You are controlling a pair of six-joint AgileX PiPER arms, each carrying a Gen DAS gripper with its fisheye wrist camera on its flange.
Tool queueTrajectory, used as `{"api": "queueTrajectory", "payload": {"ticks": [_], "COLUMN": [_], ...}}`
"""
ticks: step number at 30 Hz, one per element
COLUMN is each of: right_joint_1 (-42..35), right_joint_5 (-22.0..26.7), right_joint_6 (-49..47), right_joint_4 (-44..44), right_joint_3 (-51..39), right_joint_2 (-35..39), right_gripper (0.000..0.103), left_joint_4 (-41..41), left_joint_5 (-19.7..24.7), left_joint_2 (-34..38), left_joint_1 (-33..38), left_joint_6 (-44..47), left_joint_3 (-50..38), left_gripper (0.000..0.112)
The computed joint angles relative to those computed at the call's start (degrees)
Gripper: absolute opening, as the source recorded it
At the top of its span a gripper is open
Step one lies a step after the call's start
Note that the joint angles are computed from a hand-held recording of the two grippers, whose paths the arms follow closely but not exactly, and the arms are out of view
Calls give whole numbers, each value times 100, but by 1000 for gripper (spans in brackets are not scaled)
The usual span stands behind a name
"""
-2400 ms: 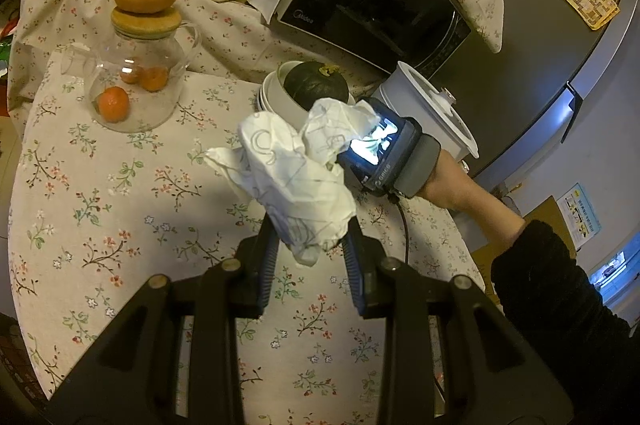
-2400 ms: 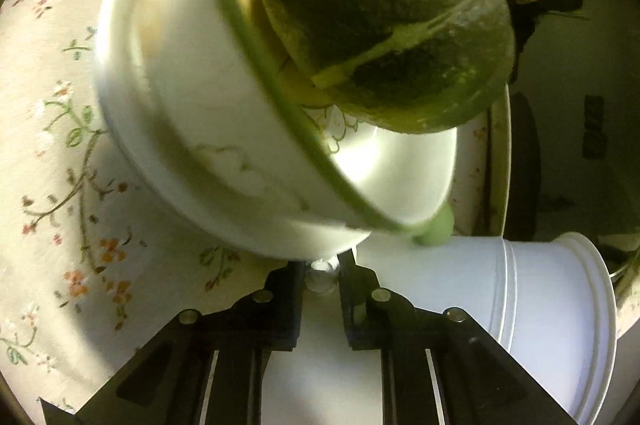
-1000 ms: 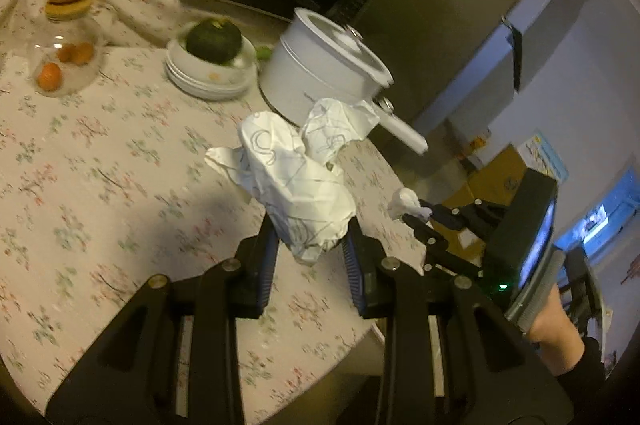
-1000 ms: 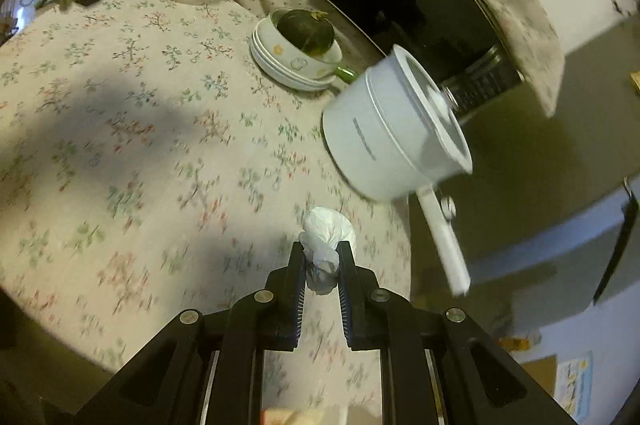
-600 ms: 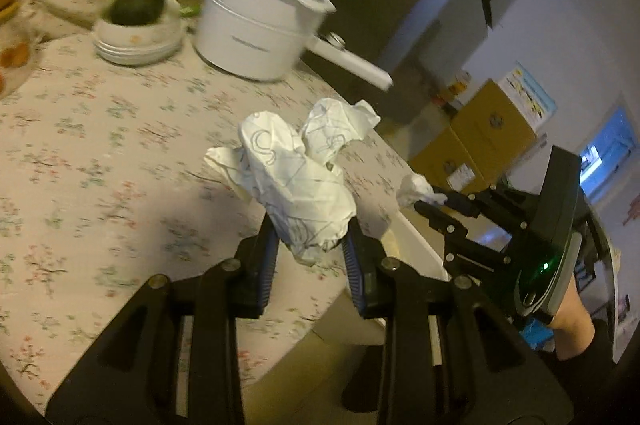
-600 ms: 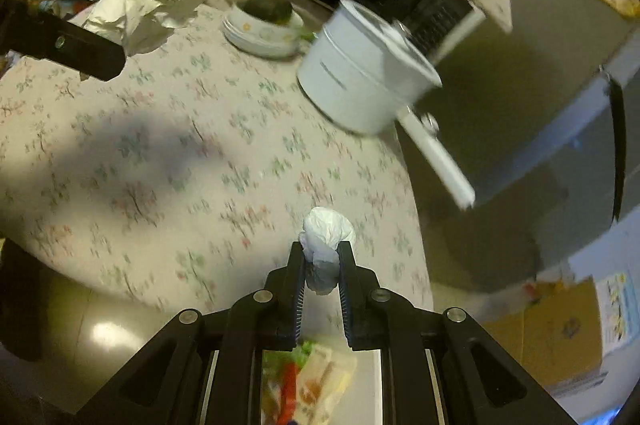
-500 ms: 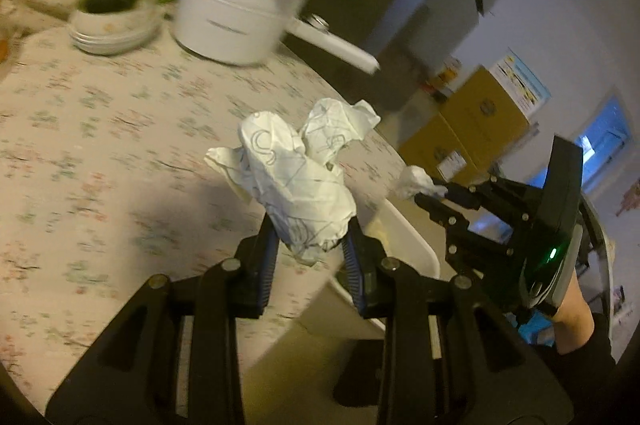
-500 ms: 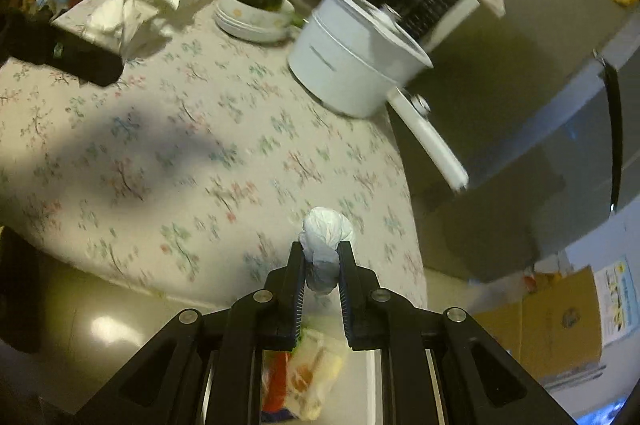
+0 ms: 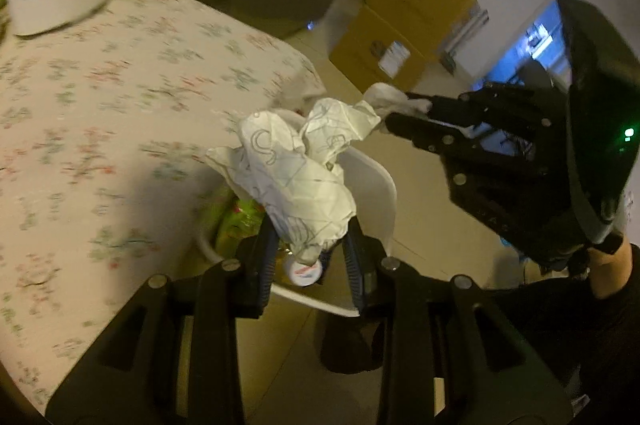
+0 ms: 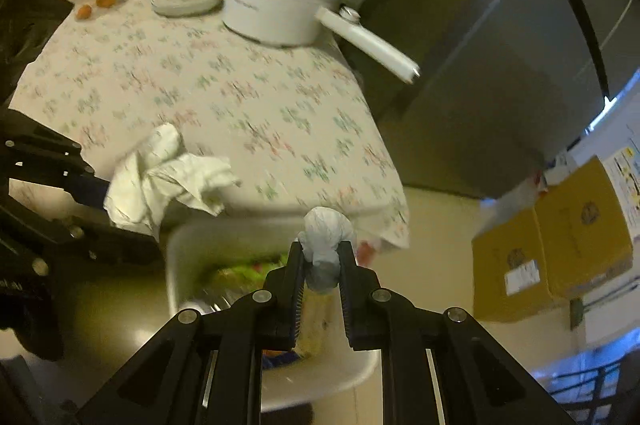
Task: Collect trash
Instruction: 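Carry both tissues over the bin and open both tools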
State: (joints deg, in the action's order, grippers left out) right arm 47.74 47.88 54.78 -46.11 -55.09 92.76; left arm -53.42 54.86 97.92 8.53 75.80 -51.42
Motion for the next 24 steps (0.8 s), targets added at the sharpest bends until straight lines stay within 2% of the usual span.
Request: {"api": "queueTrajectory", "payload": {"ticks": [8,10,15,18,24], "right_joint_1": [-424,-474,-642,-763,-1121], "right_joint_5": [-301,-353,-617,-803,-1145], "right_joint_6": [98,57,-146,-378,-1201], "right_joint_4": [217,259,496,775,1852], "right_joint_3": [871,946,1048,1022,782], "right_joint_2": [-559,-572,-597,-557,-237], "right_gripper": [17,17,17,17,18], "left_joint_4": [161,153,373,689,1068], "left_joint_5": [-645,-822,-1209,-1397,-1517], "left_joint_2": [492,488,266,99,-230], "left_joint_1": [-730,-808,-944,-940,-576], "left_joint_6": [-387,-362,-524,-850,-1256], "left_joint_3": [-91,-18,94,124,311], "left_gripper": [35,41,69,80,89]}}
